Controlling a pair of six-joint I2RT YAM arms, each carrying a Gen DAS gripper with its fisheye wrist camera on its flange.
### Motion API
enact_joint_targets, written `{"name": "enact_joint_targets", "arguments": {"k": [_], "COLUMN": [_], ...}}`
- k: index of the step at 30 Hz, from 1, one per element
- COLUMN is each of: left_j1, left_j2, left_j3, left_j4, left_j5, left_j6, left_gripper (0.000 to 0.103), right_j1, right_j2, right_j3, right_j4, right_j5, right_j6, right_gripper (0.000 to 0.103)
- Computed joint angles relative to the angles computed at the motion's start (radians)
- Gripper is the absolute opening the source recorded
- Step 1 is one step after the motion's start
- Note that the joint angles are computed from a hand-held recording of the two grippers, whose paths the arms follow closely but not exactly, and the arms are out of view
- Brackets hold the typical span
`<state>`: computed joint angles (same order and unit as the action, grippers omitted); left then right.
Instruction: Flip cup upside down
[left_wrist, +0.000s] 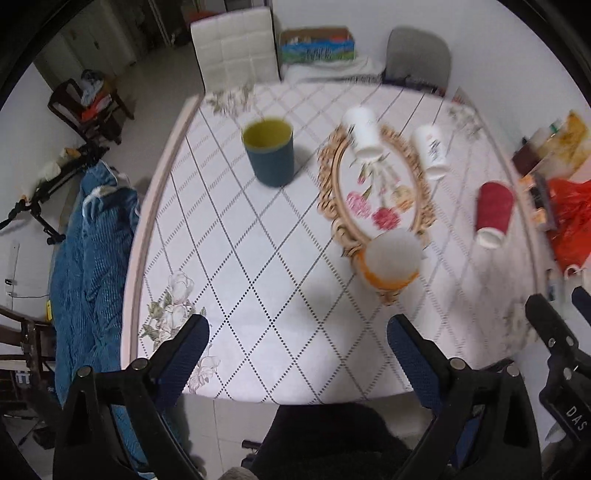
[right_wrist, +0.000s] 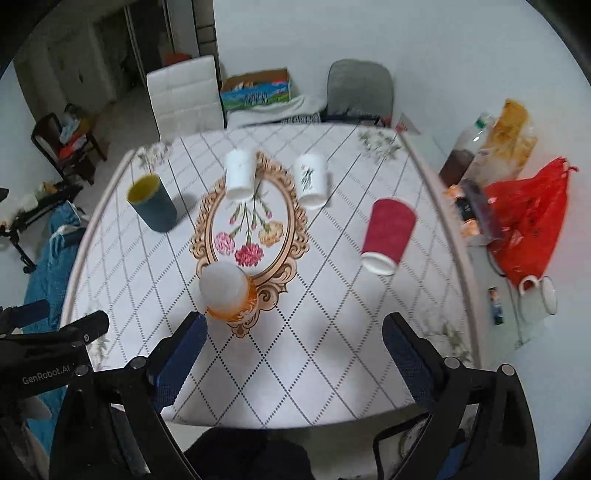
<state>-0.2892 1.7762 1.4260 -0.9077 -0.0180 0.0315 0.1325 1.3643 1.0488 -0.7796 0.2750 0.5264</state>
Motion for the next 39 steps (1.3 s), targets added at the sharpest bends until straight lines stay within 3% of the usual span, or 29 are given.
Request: {"name": "enact_joint_targets", "arguments": {"k": [9,21,29,39], "left_j1": [-0.043,-0.065,-0.069,-0.104], "left_j2": [-0.299,-0.476,-0.534,-0.562], "left_j3": [0.026,0.105,0.116,0.103], "left_j4": [-0.137,-0.292,-0.33,-0.338], "left_j5": [-0.024,-0.024,-0.038,-0.078], "left_j6": [-0.06,-0.107,-0.118,-0.147], "left_gripper": [0.099,0.099,0.099,0.099], "right_j1": [0.113,0.386,0.458,0.434], "right_j2": [-0.272,-0.34,-0.322,-0.328], "right_j3": [0.176,0.457,0.544,0.547], "right_j4": [-0.339,-0.694,-0.788,-0.778], "right_j5": [0.119,0.298,0.337,0.311], "right_j6": [0.007,0.212,0.273,0.246], "right_gripper": [0.098,0.099,0.1,0.1]}}
